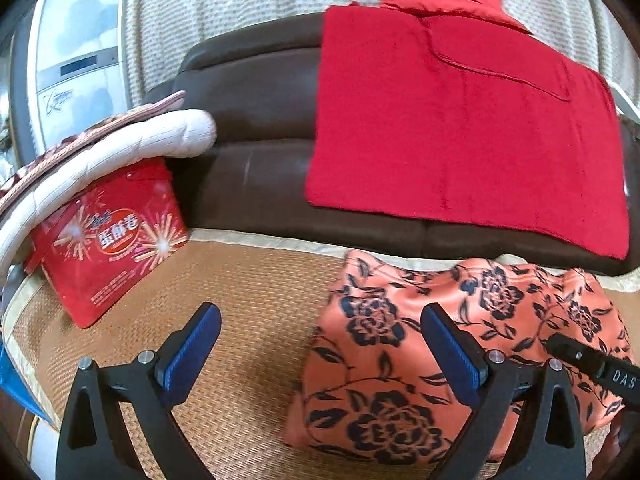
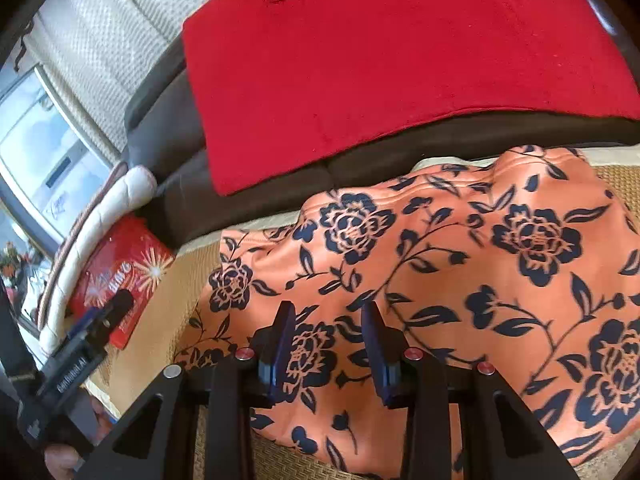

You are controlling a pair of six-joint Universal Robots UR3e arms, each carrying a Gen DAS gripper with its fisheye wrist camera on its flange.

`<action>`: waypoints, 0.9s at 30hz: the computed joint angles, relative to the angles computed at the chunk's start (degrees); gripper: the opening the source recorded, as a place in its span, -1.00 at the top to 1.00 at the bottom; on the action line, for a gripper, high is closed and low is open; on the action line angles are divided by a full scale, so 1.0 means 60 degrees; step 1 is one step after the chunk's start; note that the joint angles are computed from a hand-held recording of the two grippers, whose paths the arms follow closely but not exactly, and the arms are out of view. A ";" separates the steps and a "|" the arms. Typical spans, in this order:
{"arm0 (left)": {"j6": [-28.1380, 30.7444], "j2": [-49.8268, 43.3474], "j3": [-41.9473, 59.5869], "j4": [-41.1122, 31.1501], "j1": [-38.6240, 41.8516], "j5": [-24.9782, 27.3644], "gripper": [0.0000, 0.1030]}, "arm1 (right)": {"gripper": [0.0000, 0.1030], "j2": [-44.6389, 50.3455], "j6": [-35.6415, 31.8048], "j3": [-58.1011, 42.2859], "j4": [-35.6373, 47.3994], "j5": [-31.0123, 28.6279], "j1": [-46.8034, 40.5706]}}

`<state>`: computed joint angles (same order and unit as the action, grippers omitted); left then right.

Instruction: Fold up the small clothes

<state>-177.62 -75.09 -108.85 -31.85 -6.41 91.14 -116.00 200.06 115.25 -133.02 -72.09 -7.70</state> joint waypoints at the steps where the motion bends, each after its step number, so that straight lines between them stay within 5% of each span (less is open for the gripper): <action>1: 0.0003 0.0040 -0.0034 -0.0007 0.0134 -0.0055 -0.94 | 0.26 0.0175 0.0048 -0.0068 -0.0099 -0.0116 0.0170; 11: 0.0000 0.0780 -0.0459 -0.0104 0.1667 -0.0983 -0.94 | 0.26 0.1230 0.0260 -0.0474 -0.0610 -0.0742 0.1152; 27: -0.0303 0.1500 -0.0851 0.0297 0.3308 -0.1168 -0.94 | 0.26 0.1879 0.0344 -0.0773 -0.0901 -0.0898 0.1587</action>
<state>-179.43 -66.08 -113.96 -30.06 13.44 84.13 -104.73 202.13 110.61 -138.43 -77.47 1.82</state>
